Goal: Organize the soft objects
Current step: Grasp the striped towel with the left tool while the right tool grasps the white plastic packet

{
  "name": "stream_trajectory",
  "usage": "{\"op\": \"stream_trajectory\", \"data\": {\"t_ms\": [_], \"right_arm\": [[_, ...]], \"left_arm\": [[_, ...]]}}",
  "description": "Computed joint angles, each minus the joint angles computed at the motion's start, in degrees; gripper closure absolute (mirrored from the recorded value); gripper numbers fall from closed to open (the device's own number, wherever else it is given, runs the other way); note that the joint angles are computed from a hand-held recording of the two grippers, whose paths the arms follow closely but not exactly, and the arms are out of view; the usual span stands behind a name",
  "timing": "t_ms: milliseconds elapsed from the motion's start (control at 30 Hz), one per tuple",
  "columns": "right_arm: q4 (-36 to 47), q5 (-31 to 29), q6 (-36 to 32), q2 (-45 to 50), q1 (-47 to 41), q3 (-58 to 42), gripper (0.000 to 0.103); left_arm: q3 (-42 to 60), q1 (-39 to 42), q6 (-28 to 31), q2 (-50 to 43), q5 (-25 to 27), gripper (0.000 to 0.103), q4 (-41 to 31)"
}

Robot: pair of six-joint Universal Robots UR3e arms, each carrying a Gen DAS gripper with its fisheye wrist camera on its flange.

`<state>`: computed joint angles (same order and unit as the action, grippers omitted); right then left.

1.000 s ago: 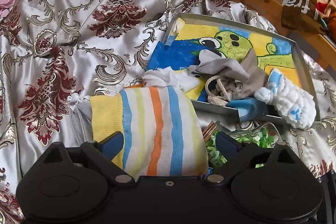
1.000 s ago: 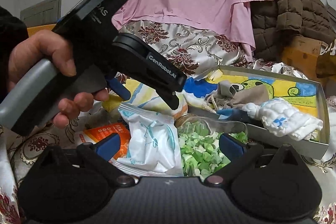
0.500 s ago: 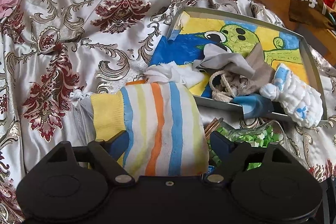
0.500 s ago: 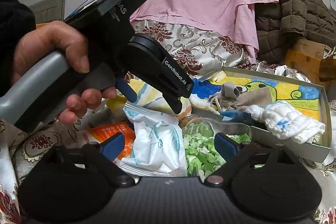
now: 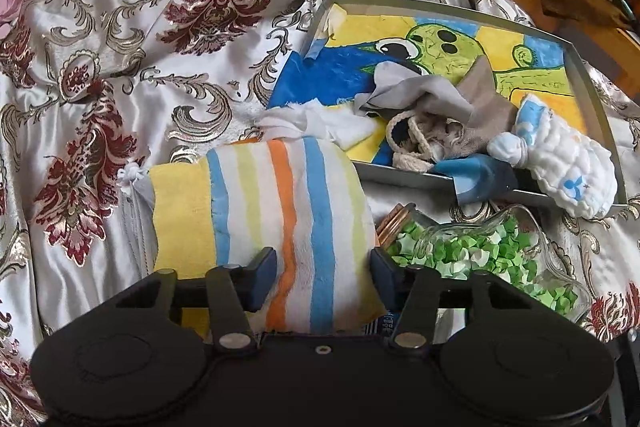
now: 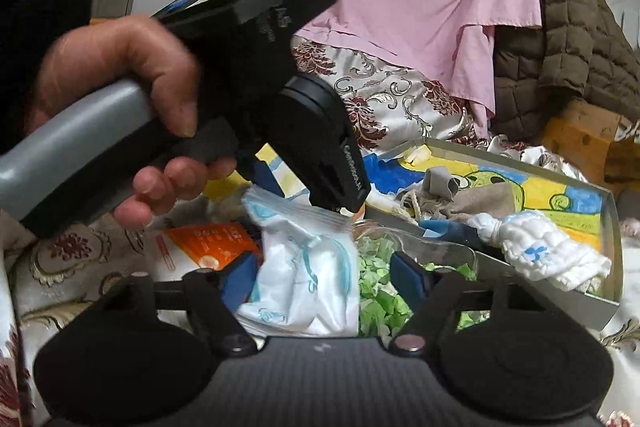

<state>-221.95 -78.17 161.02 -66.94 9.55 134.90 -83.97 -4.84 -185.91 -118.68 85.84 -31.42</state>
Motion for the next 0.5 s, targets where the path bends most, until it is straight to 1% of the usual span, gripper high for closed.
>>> {"op": "stream_trajectory", "data": {"t_ms": [67,133,200,400,467,500], "right_arm": [[-0.2,-0.2,-0.6,0.2,0.4,0.1,0.035],[-0.1,-0.3,-1.1,0.2,0.7,0.0,0.039],[0.4,0.1,-1.3,-0.1,0.7,0.0,0.043],[0.9,1.2,-0.6,-0.6,0.3,0.4,0.047],[0.6,1.2,-0.7,-0.7,0.4,0.6,0.049],[0.5,1.3,-0.7,-0.6,0.4,0.7,0.049]], "left_arm": [[0.1,0.1,-0.1,0.0,-0.2,0.055,-0.3],[0.4,0.1,0.4,0.0,-0.5,0.061,-1.0],[0.8,0.2,0.9,-0.2,-0.6,0.063,-1.6],[1.0,0.4,0.6,-0.3,-1.1,0.072,-1.9],[0.4,0.4,0.4,-0.1,-1.2,0.081,-1.4],[0.0,0.3,0.4,0.0,-1.1,0.083,-0.9]]}}
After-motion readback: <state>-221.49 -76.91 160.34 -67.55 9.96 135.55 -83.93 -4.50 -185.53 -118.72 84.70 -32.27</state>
